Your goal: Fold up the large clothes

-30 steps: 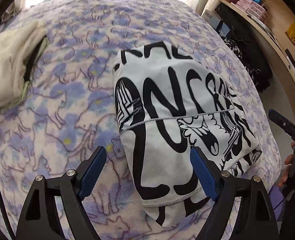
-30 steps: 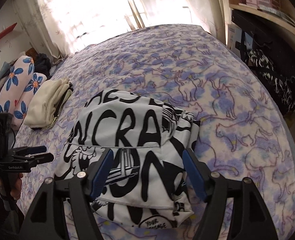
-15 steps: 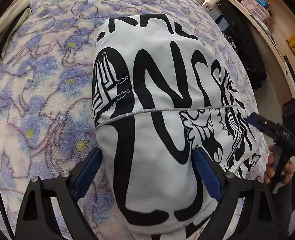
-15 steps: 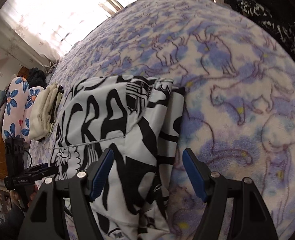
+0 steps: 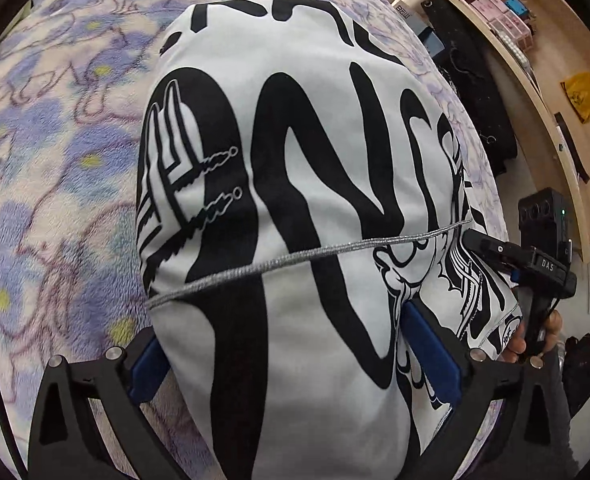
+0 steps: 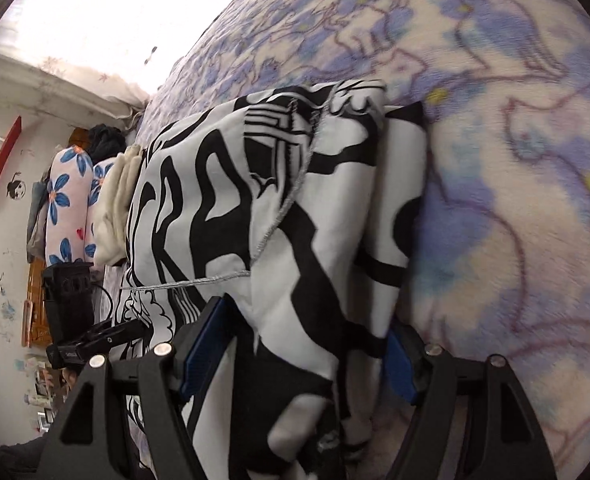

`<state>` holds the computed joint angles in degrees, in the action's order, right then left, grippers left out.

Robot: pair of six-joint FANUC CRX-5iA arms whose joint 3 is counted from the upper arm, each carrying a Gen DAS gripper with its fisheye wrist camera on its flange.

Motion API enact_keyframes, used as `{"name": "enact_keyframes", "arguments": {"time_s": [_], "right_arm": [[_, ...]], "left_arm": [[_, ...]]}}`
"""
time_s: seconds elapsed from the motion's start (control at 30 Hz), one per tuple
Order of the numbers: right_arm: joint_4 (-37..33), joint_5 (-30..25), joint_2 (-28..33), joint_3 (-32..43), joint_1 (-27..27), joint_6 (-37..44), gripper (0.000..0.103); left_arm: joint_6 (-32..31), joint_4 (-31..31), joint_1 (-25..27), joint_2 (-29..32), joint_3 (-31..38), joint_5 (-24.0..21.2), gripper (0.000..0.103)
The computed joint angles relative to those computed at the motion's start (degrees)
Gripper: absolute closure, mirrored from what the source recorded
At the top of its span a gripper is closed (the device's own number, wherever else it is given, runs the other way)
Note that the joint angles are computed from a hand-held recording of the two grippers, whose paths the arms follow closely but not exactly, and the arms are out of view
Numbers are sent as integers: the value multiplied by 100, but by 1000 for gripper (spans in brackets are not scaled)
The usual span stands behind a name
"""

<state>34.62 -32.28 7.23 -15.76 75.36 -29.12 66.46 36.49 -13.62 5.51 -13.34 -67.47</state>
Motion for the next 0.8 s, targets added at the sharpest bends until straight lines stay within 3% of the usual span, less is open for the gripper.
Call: {"name": "enact_keyframes", "arguments": {"time_s": [0.17, 0.43, 0.53, 0.63, 0.8], "right_arm": [[-260, -148, 97, 209, -2, 461, 30], [-324, -421, 241, 446, 26, 370, 32], [-204, -511, 331, 561, 63, 305, 43], [-116, -796, 449, 783, 146, 291, 55], [11, -1643, 765, 1467, 327, 509, 70]], "left_arm": [[5, -39, -83, 125, 139, -16, 0], [-7, -19, -221, 377, 326, -7, 0], [51, -89, -274, 377, 367, 22, 0], [71, -301, -372, 253, 413, 158, 10], [157, -755, -633, -99, 504, 521, 38]]}}
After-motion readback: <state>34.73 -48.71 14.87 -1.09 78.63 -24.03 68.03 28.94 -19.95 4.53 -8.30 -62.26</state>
